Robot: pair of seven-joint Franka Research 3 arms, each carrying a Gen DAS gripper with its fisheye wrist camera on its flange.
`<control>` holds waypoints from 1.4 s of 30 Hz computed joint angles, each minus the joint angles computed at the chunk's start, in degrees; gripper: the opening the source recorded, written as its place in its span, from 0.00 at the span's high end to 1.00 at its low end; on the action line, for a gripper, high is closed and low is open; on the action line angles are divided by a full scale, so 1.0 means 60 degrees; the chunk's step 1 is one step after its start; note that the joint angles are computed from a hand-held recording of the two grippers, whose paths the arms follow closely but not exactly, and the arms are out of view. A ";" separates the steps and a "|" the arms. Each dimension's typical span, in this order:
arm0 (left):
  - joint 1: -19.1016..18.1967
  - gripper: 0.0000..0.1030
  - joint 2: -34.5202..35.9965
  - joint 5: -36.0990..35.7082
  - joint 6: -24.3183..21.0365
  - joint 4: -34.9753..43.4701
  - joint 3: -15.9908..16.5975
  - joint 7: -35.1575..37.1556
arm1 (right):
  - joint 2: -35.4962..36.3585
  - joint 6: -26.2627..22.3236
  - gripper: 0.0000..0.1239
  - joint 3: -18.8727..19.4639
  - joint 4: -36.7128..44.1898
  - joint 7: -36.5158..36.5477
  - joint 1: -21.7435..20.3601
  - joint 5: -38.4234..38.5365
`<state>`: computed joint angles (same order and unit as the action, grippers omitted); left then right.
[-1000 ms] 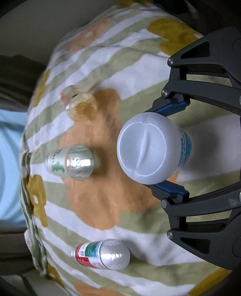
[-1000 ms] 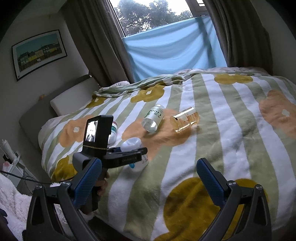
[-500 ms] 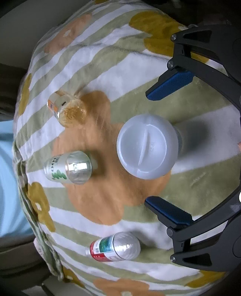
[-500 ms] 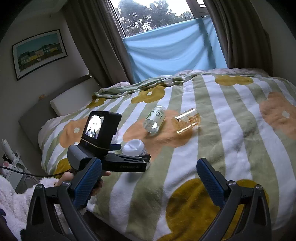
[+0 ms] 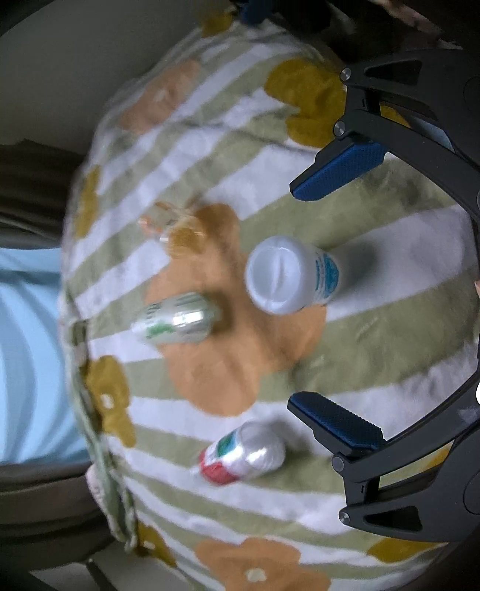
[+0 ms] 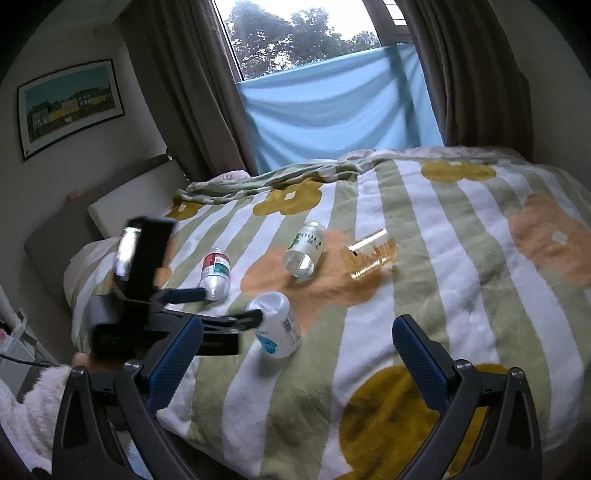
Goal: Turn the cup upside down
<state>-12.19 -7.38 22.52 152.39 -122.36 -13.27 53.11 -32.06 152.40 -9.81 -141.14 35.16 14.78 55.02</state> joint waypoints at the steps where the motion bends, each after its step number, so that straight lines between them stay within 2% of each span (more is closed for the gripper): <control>1: 0.0019 0.00 -0.0313 -0.0034 0.0206 -0.0154 0.0066 0.0058 | -0.0012 0.0129 0.17 0.0090 0.0043 -0.0005 -0.0001 -0.0028; 6: 0.0293 0.00 -0.1544 0.0084 0.0636 -0.0480 0.0162 0.0140 | 0.0042 0.1245 0.17 0.0491 0.0587 0.0018 0.0218 -0.0250; 10: 0.0939 0.00 -0.2500 0.0870 0.1038 -0.0663 -0.0094 -0.0420 | 0.0246 0.2367 0.17 0.0833 0.1062 0.0484 0.0403 -0.0802; 12: 0.1434 0.00 -0.2977 0.1388 0.1394 -0.0866 -0.0337 -0.1024 | 0.0358 0.3010 0.17 0.1016 0.1188 0.0787 0.0477 -0.1169; 16: 0.3094 0.00 -0.4156 0.2983 0.1984 -0.1584 -0.1343 -0.2997 | 0.0467 0.4246 0.17 0.1637 0.1015 0.1685 0.0189 -0.1903; 20: 0.3757 0.00 -0.4658 0.3729 0.2445 -0.2083 -0.1657 -0.3876 | 0.0525 0.4929 0.17 0.2264 0.0642 0.2693 -0.0422 -0.2464; 23: 0.3951 0.00 -0.4717 0.4041 0.2523 -0.2203 -0.1797 -0.4044 | 0.0516 0.5246 0.17 0.2455 0.0382 0.3226 -0.0676 -0.2767; 29: 0.3970 0.00 -0.4595 0.4155 0.2819 -0.2253 -0.1787 -0.4271 | 0.0351 0.5339 0.17 0.2853 0.0121 0.4028 -0.1263 -0.3584; 42: 0.4120 0.00 -0.4568 0.4304 0.3017 -0.2226 -0.1971 -0.4460 | 0.0280 0.5453 0.17 0.2408 -0.0074 0.5319 -0.1058 -0.5030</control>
<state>12.53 -34.79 48.34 170.49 -135.72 -25.10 26.35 -30.38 185.12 4.64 -141.58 67.07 8.43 24.84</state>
